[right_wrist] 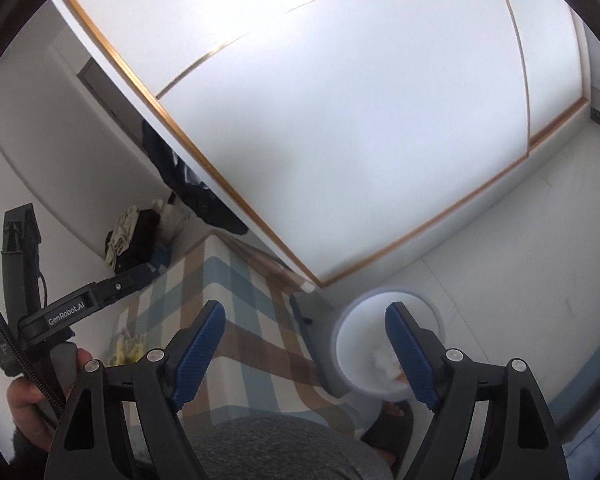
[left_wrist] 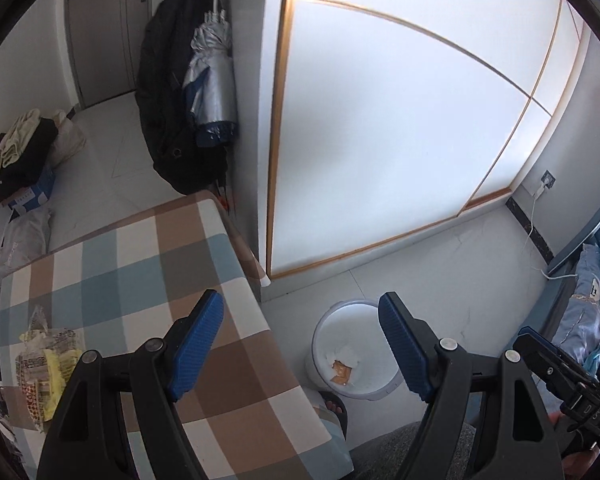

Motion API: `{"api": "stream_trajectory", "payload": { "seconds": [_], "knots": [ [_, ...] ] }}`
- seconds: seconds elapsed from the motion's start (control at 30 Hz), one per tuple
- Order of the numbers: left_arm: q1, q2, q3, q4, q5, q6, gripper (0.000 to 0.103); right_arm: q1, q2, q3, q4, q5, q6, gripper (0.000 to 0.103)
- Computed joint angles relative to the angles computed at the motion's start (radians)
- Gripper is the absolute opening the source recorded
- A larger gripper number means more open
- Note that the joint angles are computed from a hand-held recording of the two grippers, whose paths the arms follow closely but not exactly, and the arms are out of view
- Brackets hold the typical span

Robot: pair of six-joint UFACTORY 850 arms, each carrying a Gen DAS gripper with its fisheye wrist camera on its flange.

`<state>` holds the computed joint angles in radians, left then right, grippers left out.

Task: Collect trash
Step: 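Move both open tools back over the table, then grasp the clear-and-yellow snack bag with the right tool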

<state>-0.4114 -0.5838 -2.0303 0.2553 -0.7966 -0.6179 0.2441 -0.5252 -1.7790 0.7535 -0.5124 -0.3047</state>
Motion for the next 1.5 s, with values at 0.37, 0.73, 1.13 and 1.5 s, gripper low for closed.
{"api": "stream_trajectory", "payload": {
  "seconds": [0.37, 0.73, 1.13, 1.5],
  "knots": [
    [0.051, 0.227, 0.267, 0.206, 0.132, -0.246, 0.077, 0.113, 0.025, -0.039, 0.02, 0.056, -0.116, 0.083],
    [0.124, 0.379, 0.452, 0.269, 0.198, -0.329, 0.077, 0.227, 0.021, -0.078, -0.082, 0.083, -0.129, 0.083],
    [0.274, 0.485, 0.626, 0.065, 0.268, -0.159, 0.077, 0.333, -0.119, -0.263, -0.154, -0.043, -0.077, 0.083],
    [0.411, 0.576, 0.774, -0.256, 0.344, 0.011, 0.077, 0.409, -0.325, -0.556, -0.287, -0.228, 0.022, 0.083]
  ]
}}
